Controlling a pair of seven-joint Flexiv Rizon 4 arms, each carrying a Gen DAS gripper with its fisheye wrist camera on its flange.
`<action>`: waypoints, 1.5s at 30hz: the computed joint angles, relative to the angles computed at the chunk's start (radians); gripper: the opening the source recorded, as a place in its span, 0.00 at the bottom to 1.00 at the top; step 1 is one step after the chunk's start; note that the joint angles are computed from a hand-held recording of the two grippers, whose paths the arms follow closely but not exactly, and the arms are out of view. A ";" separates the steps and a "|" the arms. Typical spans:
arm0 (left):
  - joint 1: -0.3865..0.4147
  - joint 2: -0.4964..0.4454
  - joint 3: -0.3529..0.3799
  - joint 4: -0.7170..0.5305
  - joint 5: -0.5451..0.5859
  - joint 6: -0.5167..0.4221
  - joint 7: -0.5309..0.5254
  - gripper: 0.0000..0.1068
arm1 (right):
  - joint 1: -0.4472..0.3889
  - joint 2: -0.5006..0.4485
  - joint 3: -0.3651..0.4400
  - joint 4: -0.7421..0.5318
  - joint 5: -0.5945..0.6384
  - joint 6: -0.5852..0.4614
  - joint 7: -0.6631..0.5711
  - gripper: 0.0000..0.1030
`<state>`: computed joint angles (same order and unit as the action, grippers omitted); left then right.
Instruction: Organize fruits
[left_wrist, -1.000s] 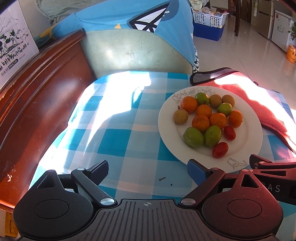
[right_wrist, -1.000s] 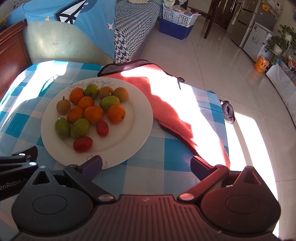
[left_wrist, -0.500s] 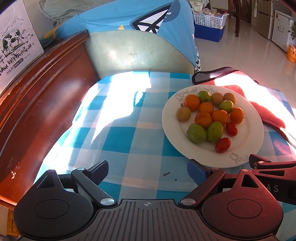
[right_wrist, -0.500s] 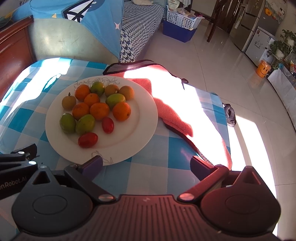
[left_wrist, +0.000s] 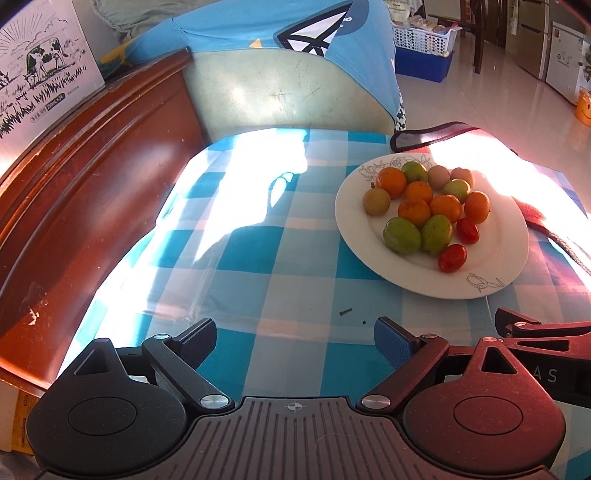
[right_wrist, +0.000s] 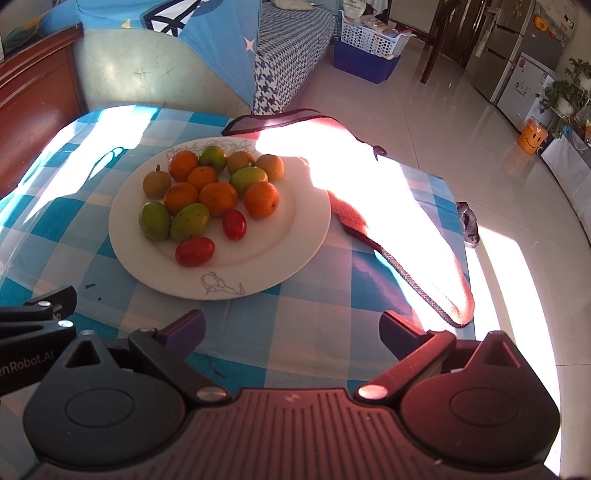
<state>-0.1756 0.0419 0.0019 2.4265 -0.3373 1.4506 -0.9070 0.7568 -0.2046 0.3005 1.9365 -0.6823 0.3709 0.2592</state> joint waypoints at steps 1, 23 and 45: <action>0.000 0.005 0.003 0.008 -0.005 0.002 0.006 0.87 | 0.003 -0.001 0.002 0.002 0.000 0.005 0.007 0.97; 0.024 0.119 0.093 0.161 -0.075 -0.036 0.085 0.88 | 0.106 -0.038 0.011 0.092 -0.187 0.103 0.311 0.97; 0.134 0.137 0.111 0.188 0.042 -0.021 -0.023 0.88 | 0.046 -0.076 -0.048 0.181 -0.697 0.349 0.314 0.99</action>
